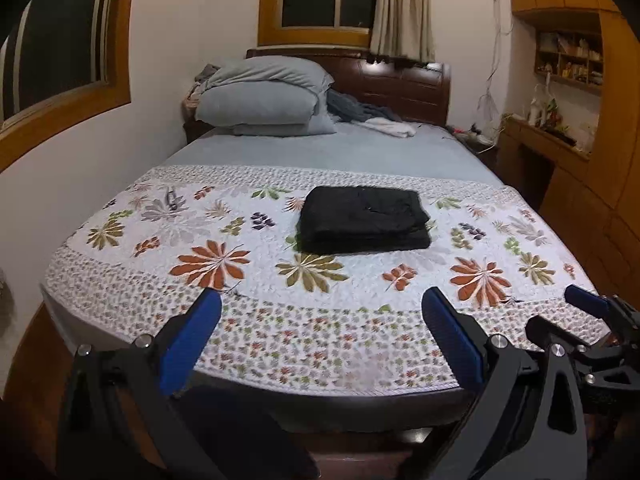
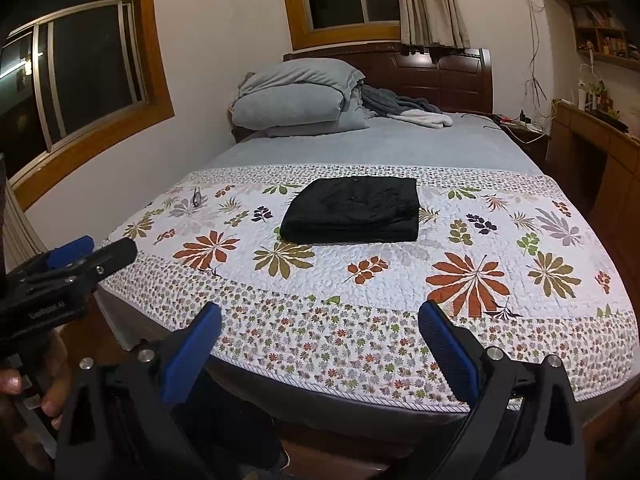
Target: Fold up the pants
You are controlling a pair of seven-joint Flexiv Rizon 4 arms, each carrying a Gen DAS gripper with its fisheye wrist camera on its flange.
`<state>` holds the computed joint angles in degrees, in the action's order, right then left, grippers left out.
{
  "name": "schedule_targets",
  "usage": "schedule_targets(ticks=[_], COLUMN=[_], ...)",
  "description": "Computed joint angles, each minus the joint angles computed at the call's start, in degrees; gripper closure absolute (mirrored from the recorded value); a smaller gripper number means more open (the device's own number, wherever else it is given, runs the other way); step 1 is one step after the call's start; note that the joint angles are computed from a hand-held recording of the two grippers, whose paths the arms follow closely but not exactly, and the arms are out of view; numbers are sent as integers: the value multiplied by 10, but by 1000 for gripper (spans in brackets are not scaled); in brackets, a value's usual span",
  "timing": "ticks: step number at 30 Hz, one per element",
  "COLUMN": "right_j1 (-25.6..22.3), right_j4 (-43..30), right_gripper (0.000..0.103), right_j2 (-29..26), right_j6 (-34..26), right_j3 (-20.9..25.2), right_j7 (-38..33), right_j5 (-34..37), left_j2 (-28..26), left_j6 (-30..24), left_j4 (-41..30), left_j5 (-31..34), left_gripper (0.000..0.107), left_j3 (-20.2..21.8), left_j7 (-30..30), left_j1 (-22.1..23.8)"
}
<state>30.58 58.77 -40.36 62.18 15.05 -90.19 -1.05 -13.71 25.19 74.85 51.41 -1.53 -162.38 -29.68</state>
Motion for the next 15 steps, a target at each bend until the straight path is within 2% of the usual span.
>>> schedule_targets(ticks=[15], right_j1=[0], right_j4=[-2], right_gripper=[4], right_j2=[-3], right_j6=[6], right_j3=[-4], right_j7=[5], right_j5=[-3], left_j2=[2], left_j6=[3], left_j4=[0], left_j5=[-9], left_gripper=[7], left_j3=[-2], left_j7=[22], left_j1=[3])
